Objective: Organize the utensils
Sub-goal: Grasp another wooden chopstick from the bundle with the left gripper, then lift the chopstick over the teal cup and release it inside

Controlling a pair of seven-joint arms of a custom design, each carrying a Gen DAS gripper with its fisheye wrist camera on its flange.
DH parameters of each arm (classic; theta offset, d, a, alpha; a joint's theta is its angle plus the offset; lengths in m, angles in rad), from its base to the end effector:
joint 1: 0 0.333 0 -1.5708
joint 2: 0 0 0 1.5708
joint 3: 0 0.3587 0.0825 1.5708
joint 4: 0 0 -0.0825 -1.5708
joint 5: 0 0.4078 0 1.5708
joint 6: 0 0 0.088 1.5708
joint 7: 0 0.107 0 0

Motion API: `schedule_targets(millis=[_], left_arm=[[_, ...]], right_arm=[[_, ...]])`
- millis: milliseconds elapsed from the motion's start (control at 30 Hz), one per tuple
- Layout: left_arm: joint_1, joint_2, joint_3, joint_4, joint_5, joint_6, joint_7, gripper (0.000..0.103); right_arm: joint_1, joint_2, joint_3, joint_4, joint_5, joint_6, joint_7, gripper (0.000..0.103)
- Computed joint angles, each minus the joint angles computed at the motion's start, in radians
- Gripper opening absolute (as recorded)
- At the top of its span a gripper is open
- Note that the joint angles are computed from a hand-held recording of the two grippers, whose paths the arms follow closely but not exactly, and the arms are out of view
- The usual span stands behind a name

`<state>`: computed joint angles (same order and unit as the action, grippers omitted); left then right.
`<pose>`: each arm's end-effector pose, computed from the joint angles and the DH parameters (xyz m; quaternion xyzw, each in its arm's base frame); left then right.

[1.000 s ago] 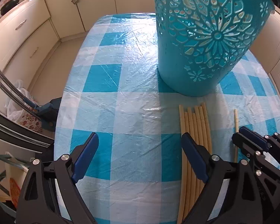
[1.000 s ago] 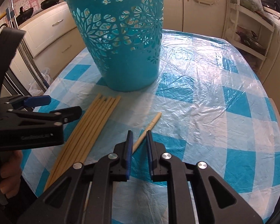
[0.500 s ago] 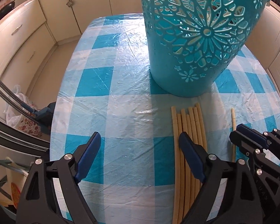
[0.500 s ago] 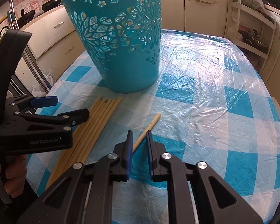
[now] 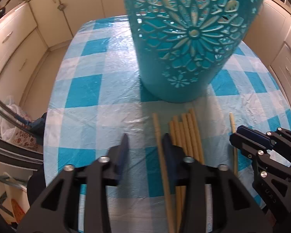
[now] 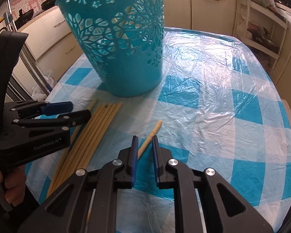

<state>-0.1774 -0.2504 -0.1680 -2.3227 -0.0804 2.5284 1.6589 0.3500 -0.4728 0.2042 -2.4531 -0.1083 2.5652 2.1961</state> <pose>0.4832 -0.1783 0.5181 -0.5453 0.8075 -0.1836 0.1300 0.3775 0.2485 0.5576 -0.6784 0.6730 -0.1414 0.2584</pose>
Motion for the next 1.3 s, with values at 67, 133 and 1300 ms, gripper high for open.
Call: schedule_targets(millis=[67,133,1300], left_arm=[[-0.016,0.005,0.018,0.013,-0.052,-0.026,0.04,0.005],[-0.022,-0.003,0.04,0.023,-0.122,-0.057,0.074,0.005],[0.436,0.107,-0.399,0.318,0.268,0.584,-0.516,0.005]], right_arm=[[-0.003,-0.001,0.004,-0.001,-0.004,0.001,0.008,0.015],[-0.005,-0.006,0.006,-0.013,-0.006,0.021,0.021,0.015],[0.05,-0.068,-0.079,-0.169,0.208,0.297,-0.037,0.015]])
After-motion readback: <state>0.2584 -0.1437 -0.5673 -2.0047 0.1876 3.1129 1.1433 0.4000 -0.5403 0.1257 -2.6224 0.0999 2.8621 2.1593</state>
